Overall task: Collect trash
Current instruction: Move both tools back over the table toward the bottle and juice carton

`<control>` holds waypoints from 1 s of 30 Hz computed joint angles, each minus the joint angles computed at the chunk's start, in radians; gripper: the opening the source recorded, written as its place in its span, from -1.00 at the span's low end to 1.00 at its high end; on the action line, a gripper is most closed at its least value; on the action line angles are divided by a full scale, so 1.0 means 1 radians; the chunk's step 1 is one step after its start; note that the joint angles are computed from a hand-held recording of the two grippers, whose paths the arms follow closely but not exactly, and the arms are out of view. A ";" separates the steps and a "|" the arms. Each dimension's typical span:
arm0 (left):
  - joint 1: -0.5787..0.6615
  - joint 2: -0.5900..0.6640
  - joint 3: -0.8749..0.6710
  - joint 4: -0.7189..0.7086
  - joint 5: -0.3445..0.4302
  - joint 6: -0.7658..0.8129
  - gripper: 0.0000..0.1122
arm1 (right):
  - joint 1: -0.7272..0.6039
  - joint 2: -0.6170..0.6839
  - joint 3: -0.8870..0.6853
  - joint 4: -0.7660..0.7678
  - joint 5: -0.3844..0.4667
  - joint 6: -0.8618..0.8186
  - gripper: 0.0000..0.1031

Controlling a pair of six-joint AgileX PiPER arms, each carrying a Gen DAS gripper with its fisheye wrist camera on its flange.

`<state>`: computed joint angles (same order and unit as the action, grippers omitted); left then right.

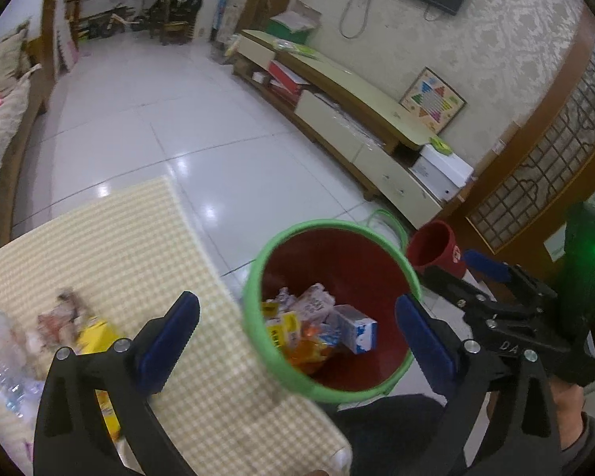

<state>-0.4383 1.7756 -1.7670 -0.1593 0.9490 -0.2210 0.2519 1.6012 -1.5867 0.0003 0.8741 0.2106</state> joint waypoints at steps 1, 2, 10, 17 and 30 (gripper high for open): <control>0.012 -0.029 0.030 0.007 -0.003 -0.004 0.69 | 0.019 0.001 -0.008 -0.004 0.003 0.011 0.85; 0.023 -0.055 0.056 0.013 -0.004 -0.007 0.69 | 0.029 0.000 -0.012 -0.003 0.005 0.014 0.89; 0.202 -0.284 0.263 0.023 0.013 0.012 0.69 | 0.191 0.041 -0.082 -0.023 0.030 0.088 0.90; 0.451 -0.450 0.424 -0.050 0.045 0.122 0.69 | 0.346 0.128 -0.180 -0.028 0.068 0.125 0.90; 0.809 -0.565 0.638 -0.267 0.069 0.389 0.69 | 0.515 0.286 -0.328 0.029 0.150 0.176 0.90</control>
<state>0.3706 1.2107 -1.1290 -0.4263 1.0182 0.1677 0.7664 1.8869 -1.9152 0.0288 1.0240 0.3869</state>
